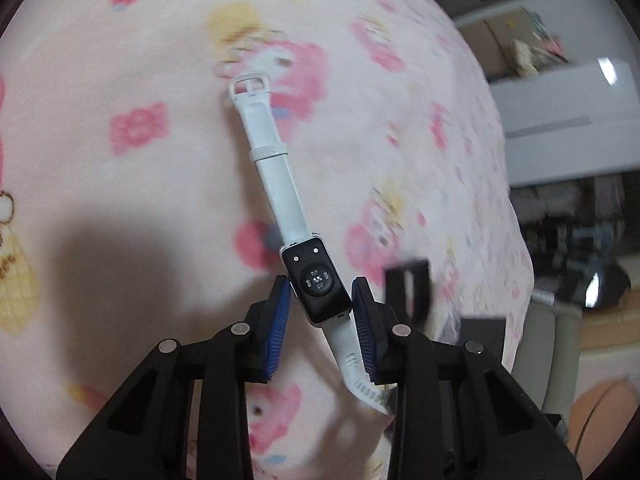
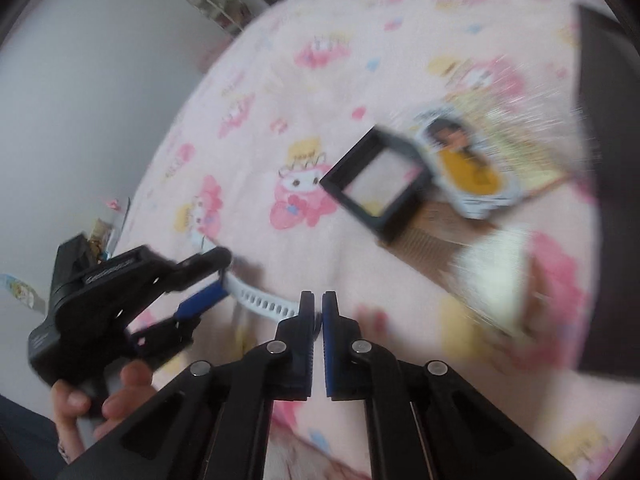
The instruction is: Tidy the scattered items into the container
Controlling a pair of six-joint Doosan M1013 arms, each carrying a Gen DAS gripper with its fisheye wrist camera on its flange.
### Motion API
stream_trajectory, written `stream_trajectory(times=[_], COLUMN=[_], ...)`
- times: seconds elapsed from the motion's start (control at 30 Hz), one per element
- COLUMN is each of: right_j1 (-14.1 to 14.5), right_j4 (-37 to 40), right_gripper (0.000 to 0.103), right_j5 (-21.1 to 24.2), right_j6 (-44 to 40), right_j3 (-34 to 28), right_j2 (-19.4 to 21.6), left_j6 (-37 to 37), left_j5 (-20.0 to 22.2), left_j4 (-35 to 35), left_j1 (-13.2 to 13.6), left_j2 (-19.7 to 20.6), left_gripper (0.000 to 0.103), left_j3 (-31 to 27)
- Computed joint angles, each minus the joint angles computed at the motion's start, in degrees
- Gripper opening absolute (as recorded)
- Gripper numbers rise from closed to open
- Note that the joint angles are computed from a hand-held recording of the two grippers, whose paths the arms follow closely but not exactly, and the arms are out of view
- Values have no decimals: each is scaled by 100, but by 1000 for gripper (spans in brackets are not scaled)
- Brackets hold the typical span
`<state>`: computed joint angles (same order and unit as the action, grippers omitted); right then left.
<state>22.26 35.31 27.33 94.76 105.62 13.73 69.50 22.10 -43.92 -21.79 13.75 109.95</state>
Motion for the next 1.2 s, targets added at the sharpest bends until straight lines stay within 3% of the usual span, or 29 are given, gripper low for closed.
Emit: stream_trajectory(times=[0.17, 0.27, 0.43, 0.53, 0.6, 0.73, 0.8, 0.93, 1.07, 1.13, 1.2], right_j1=[-120, -238, -377, -589, -703, -687, -691, -422, -428, -393, -398], right_j4=[-685, -1202, -2899, -3082, -3035, -3480, -3683, -5202, -5419, -5259, -4490], right_gripper=[2, 2, 2, 2, 2, 2, 2, 2, 3, 6, 12], right_j5=[-276, -346, -203, -75, -122, -159, -105, 495, 547, 385, 350], right_j6=[685, 1361, 3185, 3501, 3529, 4058, 4241, 5594, 5852, 5509, 4381], right_j3=[772, 1262, 1837, 2076, 2220, 2260, 2250, 2092, 2087, 2058, 1906], right_j2=[-890, -1463, -2222, -2502, -2669, -2690, -2674, -2547, -2517, -2469, -2238], left_j6=[2115, 2858, 3369, 3251, 3400, 4459, 4425, 4241, 3268, 2479, 1668], left_j5=[756, 1104, 1595, 1972, 1961, 1744, 1613, 1536, 1001, 769, 803], left_j4=[-1271, -1766, -1936, -1694, -1748, -2727, -2782, -2852, -2395, -1925, -1314], left_j1=[-434, -756, -1217, -1389, -1417, -1326, -1321, -1285, -1354, -1371, -1372], left_j2=[2, 94, 362, 607, 601, 421, 398, 370, 378, 407, 489], left_gripper=[31, 31, 31, 34, 40, 48, 48, 48, 48, 49, 49], left_j3=[-135, -200, -416, -595, -568, -324, -273, -179, -173, -222, -355])
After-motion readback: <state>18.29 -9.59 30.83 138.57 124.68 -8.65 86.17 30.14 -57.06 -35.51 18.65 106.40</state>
